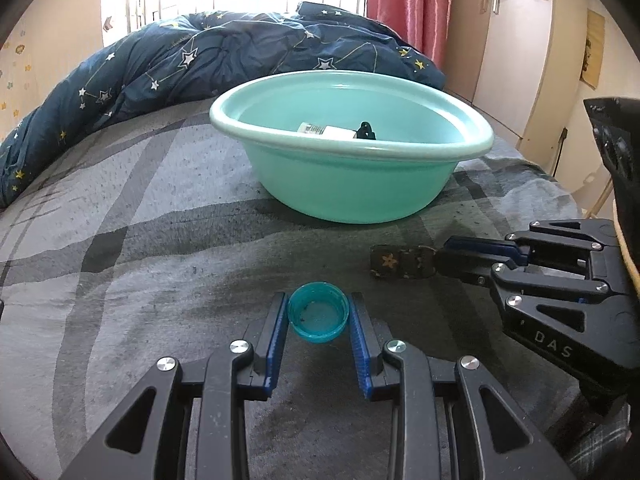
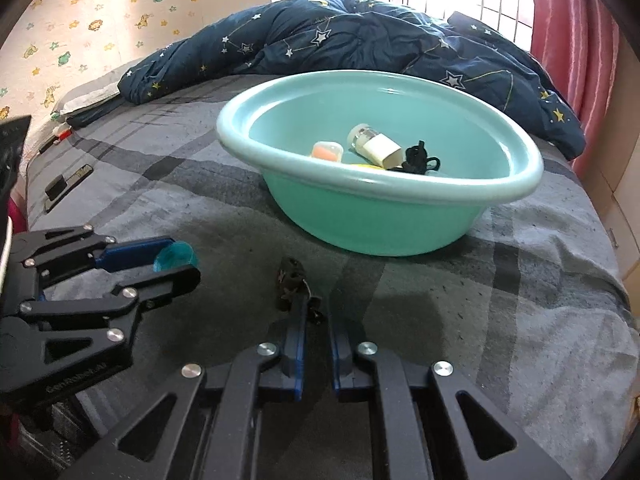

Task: Organize objects
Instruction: 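Grasp the black hair clip with the right gripper while the left gripper holds the teal cap, then carry the teal cap and black clip over the basin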

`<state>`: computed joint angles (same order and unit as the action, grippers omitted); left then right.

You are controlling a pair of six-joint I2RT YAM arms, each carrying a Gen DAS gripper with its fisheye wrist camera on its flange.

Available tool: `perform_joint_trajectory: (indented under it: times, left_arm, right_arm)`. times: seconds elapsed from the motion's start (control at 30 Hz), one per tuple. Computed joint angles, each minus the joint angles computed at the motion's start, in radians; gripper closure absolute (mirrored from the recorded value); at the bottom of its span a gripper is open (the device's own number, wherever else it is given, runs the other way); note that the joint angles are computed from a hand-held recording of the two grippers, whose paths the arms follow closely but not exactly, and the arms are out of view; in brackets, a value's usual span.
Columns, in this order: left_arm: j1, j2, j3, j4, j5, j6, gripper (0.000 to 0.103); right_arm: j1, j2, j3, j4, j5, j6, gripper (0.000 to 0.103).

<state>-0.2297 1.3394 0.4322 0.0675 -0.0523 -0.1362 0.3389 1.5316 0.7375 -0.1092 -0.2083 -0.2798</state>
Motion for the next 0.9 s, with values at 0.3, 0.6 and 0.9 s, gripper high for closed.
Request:
perform_joint_trajectory:
  times: [0.3,0.6,0.9]
  left_arm:
    - [-0.016,-0.045,-0.011,-0.022,-0.014,-0.005,0.071]
    - [-0.026,-0.080,-0.006,-0.046,-0.030,-0.006,0.071]
    - [-0.067,-0.152,-0.006,-0.093,-0.065,-0.016,0.071]
  right_arm:
    - [-0.004,-0.036,-0.016,-0.014,-0.013,-0.003,0.095]
    - [-0.006,-0.099,-0.028,-0.045,-0.013,-0.011,0.095]
    - [-0.017,-0.189,-0.040,-0.093,-0.020,-0.019,0.095]
